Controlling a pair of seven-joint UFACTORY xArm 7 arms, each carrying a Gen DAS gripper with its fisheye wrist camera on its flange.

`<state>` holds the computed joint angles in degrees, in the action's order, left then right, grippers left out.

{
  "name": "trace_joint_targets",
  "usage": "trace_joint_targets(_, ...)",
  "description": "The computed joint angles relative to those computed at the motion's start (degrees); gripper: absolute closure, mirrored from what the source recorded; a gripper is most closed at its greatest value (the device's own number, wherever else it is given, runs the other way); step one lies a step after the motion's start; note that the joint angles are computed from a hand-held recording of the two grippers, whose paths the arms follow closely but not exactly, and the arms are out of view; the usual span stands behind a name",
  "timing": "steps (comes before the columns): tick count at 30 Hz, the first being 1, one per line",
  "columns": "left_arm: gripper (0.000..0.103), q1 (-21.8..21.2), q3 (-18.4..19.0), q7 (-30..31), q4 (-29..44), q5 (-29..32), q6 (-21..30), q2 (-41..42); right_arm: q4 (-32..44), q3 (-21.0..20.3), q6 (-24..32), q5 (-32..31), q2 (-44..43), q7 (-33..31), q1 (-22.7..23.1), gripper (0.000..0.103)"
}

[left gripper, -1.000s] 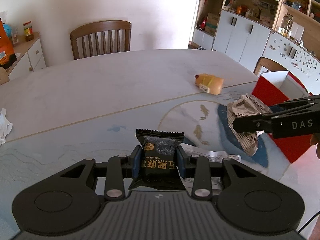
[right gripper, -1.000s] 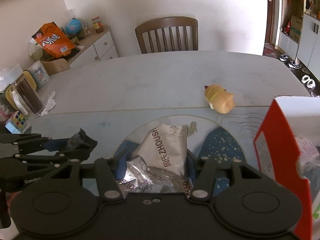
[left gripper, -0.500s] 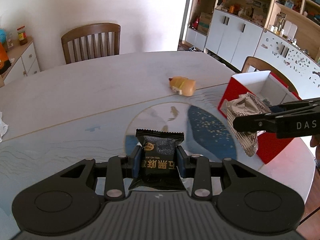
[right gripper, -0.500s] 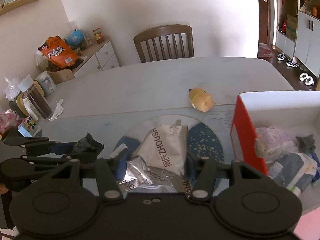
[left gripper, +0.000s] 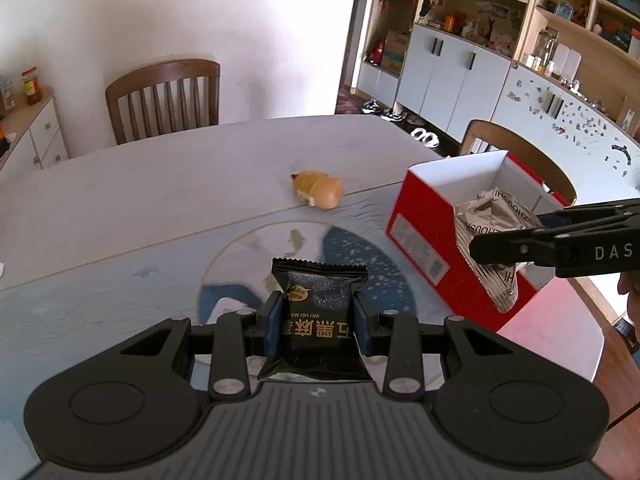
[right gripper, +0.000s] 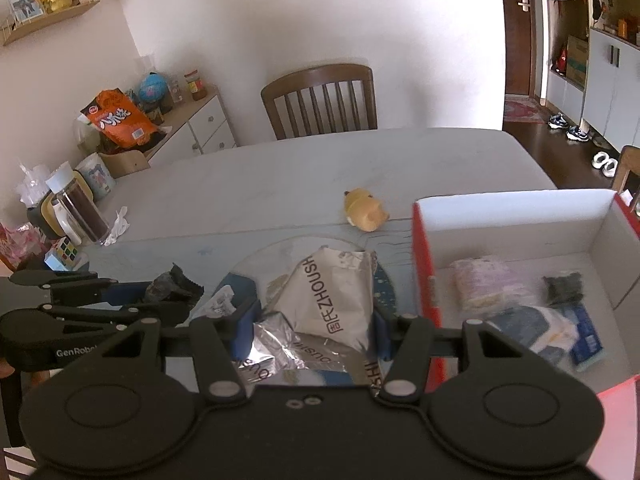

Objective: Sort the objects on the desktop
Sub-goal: 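Carry the black packet and foil bag with both grippers toward the red box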

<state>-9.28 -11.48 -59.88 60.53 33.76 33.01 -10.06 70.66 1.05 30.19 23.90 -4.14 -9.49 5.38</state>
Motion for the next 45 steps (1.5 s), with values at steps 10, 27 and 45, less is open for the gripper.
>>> trace_joint_targets(10,0.068,-2.8,-0.4,-3.7,7.5,3.7,4.0,5.2,-1.1,-3.0,2.8,3.1,-2.8,-6.5,-2.1,0.047)
trace_joint_targets(27,0.068,-10.8,3.5,-2.7,21.6,4.8,6.4,16.5,-2.4,-6.7,5.3,6.4,-4.6,-13.5,-6.7,0.048)
trace_joint_targets(45,0.068,-17.8,8.0,7.2,39.3,-1.8,7.0,30.6,-2.5,-9.4,6.6,7.4,-4.0,-17.5,-11.7,0.048)
